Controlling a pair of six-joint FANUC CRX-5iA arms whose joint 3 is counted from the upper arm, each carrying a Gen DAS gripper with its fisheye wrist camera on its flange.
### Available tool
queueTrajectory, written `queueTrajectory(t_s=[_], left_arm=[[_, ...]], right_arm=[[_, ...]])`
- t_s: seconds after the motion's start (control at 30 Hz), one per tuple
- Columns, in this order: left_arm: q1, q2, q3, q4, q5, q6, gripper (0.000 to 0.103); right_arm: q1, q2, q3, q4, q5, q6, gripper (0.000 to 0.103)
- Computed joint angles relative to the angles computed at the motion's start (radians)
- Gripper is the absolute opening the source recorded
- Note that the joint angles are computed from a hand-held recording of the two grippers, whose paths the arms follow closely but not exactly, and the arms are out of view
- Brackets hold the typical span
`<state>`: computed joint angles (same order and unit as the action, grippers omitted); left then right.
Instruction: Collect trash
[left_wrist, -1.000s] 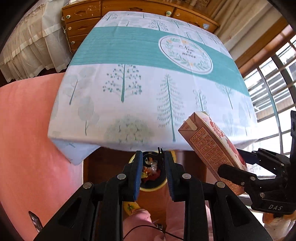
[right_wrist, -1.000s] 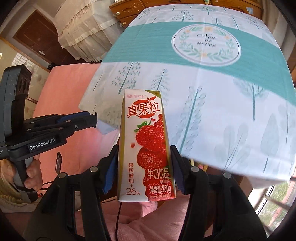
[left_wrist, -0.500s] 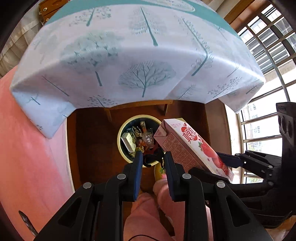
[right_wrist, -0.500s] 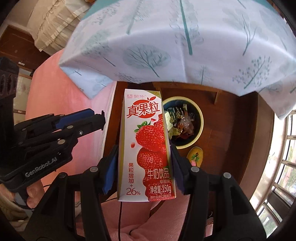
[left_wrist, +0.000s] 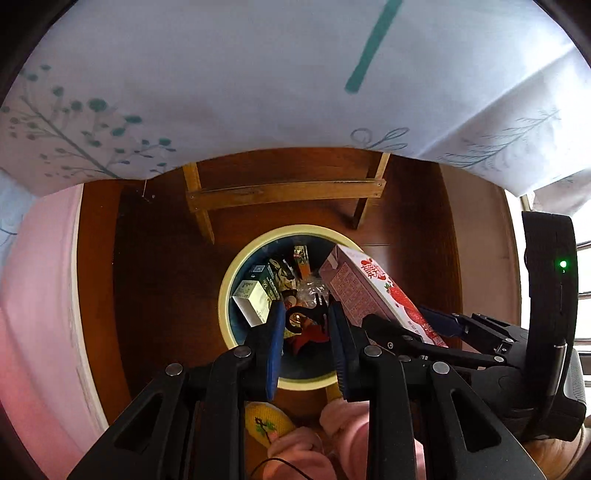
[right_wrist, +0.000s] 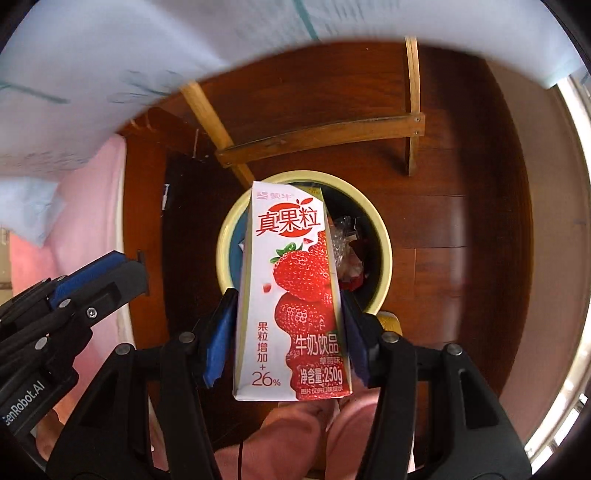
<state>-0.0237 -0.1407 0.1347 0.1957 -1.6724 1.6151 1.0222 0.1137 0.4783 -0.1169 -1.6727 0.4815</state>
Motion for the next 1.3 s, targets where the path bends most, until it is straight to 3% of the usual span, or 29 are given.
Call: queueTrajectory(t_s=[0.17,0.27,0.53,0.97,1.17,1.3], left_arm=[[-0.026,0.012,-0.092,-0.03,0.102,-0.015,0.024],[-0.046,0.019,-0.129,-0.042,0.146,-0.024,0.024],[-0.073,0.035,-0.125,-0.052,0.166,-0.045,0.024],[-0.099,0.066,0.026,-0.069,0.075,-0.017,0.024],[-0.059,0.055,0.022,0.014,0.067,-0.044,0.024],[-0.046,0.052,0.045,0.026,0.022,-0.016,0.027]], right_arm=[[-0.022,-0.036,-0.148,-0.002,0.099,0.007,0.051],[-0.036,-0.06,-0.207,-0.012,0.133,0.003,0.063],[-0.068,-0.079,-0.288,0.006,0.214,-0.015,0.064],[-0.052,-0.051,-0.155,0.105,0.099,-0.001,0.064],[-0.051,-0.033,-0.099,0.138,0.037,0.03,0.064],[-0.05,-0.034,-0.082,0.142,0.001,0.021,0.066]])
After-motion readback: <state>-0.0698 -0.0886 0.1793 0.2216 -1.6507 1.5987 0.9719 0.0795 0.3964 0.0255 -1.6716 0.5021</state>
